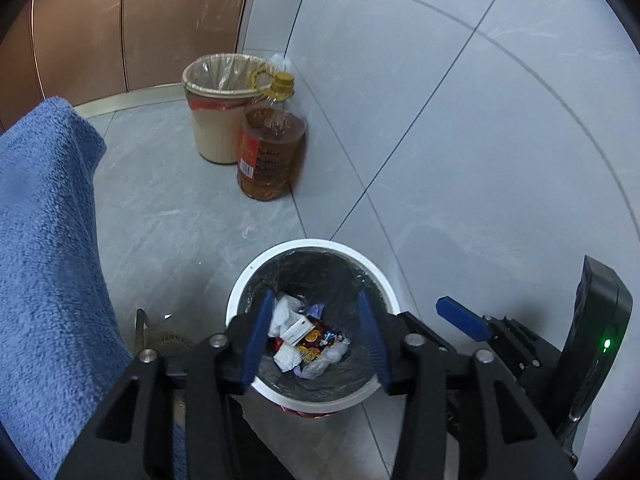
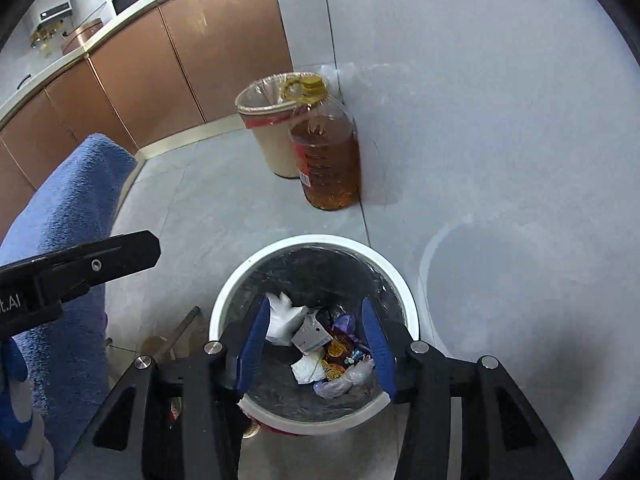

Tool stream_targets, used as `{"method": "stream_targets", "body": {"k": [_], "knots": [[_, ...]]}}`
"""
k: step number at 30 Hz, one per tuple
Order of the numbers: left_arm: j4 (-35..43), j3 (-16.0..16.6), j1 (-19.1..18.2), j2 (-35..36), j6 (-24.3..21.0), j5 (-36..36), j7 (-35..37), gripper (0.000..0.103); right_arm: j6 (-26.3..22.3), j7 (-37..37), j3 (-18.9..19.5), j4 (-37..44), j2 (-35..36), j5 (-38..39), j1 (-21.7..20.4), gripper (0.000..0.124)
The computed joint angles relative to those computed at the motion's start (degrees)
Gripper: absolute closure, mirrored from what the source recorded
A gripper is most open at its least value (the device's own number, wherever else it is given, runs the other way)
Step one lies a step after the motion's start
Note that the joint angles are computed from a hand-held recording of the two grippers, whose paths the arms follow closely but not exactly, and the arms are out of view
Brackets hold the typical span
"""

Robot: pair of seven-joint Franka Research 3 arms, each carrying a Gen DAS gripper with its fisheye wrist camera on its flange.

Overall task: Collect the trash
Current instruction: 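Carry cloth and plastic bag to the bin and open both tools, then move both open tools back over the table toward the remaining wrappers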

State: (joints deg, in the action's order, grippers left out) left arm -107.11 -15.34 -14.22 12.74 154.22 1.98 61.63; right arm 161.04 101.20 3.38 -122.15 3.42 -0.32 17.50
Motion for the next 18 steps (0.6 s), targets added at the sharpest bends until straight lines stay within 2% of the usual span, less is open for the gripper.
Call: {"method": "stream_targets", "body": {"k": [4, 7, 10, 13, 18], "knots": [[-0.95, -0.32, 0.18, -1.38, 1.27, -0.92, 0.58, 0.055, 0.46, 3.38, -0.04, -0.78, -1.74, -4.39, 0.51, 0.077], [-3.28, 0.66, -0.74, -4.24, 2.34, 2.08, -2.19, 0.055, 0.67, 4.89, 0.47, -2.14, -3.81, -6.08, 0.24, 0.077], [-6.56, 2.56, -2.27, -8.76, 2.34, 11.99, -10.35, 0.055, 0.78, 4.74, 1.14, -3.16, -5.88, -5.84, -0.31, 0.077], [-10.12, 2.74, -1.91, -14.16, 1.17, 22.07, -18.96, 0.055, 1.26, 4.09, 2.0, -3.92, -8.02, -5.16, -0.7, 0.077], [-15.71, 1.01, 0.85, -22.66, -1.08, 30.33, -27.47, 0.055, 2.47, 1.01, 3.36, -4.74, -11.23, -2.42, -0.46, 0.077]]}}
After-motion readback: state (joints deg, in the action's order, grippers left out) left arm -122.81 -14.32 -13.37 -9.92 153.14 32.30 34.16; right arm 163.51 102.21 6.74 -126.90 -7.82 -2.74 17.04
